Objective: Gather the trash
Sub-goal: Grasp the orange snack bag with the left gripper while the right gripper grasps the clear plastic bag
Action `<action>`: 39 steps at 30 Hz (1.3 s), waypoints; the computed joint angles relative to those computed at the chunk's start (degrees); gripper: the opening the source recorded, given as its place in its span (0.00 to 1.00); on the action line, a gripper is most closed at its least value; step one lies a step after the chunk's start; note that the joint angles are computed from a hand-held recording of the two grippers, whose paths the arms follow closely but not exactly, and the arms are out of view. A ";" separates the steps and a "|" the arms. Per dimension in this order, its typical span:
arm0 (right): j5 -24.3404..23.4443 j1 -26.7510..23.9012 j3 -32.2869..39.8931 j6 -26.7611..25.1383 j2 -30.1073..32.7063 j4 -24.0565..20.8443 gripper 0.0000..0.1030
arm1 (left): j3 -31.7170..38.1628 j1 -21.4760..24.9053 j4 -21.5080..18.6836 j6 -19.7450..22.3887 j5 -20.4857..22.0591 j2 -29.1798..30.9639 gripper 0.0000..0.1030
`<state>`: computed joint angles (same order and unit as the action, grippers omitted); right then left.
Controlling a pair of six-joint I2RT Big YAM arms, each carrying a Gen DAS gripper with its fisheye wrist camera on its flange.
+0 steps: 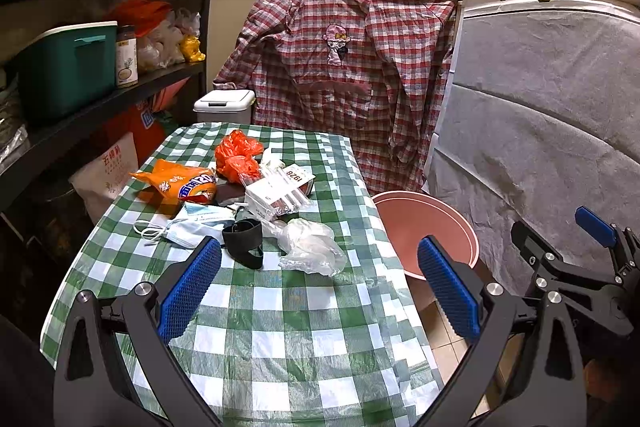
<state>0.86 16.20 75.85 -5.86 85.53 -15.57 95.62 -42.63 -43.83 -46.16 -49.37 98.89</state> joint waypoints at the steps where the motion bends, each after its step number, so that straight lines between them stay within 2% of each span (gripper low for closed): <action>1: 0.05 -0.01 0.02 0.00 -0.03 -0.07 0.94 | -0.01 0.02 0.01 0.01 0.09 -0.02 0.93; 4: 0.01 -0.02 0.07 0.19 -0.19 0.40 0.88 | -0.05 0.19 -0.49 -0.85 1.60 -0.46 0.93; 6: -0.52 -0.32 1.22 0.24 -0.02 -0.11 0.79 | 1.22 0.47 -2.61 -0.49 1.99 -0.24 0.92; 7: -0.95 -0.34 1.80 0.21 0.10 -0.27 0.76 | 1.66 0.75 -3.23 0.15 2.64 -0.32 0.87; 9: -2.03 -0.37 2.50 0.25 0.01 -0.47 0.66 | 2.51 1.60 -3.74 2.18 4.43 -1.00 0.81; 14: -5.82 -0.02 8.07 1.97 1.95 -3.20 0.56 | 4.94 5.04 -3.38 8.96 5.19 -3.02 0.69; 18: -8.77 0.87 14.91 3.46 5.09 -5.10 0.51 | 7.39 10.27 -2.00 16.63 8.30 -3.21 0.52; 19: -9.58 1.19 16.97 3.36 6.13 -5.67 0.50 | 7.91 11.55 -1.89 17.64 9.19 -3.01 0.43; 22: -12.14 2.37 22.33 1.77 9.06 -6.77 0.47 | 9.71 16.40 -2.99 19.51 11.55 -1.64 0.28; 26: -16.24 4.27 29.70 -2.31 14.59 -11.65 0.46 | 10.03 20.98 -4.38 19.43 11.51 0.64 0.26; 30: -18.38 6.48 33.88 -5.28 20.22 -16.95 0.47 | 6.19 23.97 -4.26 14.34 14.46 0.27 0.26; 32: -19.30 7.07 35.28 -5.35 22.87 -19.92 0.47 | 5.63 25.26 -6.32 11.08 16.79 0.69 0.26; 33: -19.99 7.34 36.41 -5.08 24.56 -21.96 0.49 | 5.34 26.12 -6.34 10.08 18.23 0.80 0.28; 34: -20.23 7.65 38.34 -4.98 26.65 -24.49 0.50 | 4.86 26.94 -6.32 8.91 19.39 0.91 0.35; 37: -20.14 8.32 45.07 -3.74 32.67 -32.24 0.56 | 5.20 28.34 -8.96 6.40 19.51 2.53 0.51; 39: -20.56 8.74 49.35 -4.95 36.19 -37.14 0.62 | 5.33 29.23 -10.08 4.80 21.98 3.42 0.53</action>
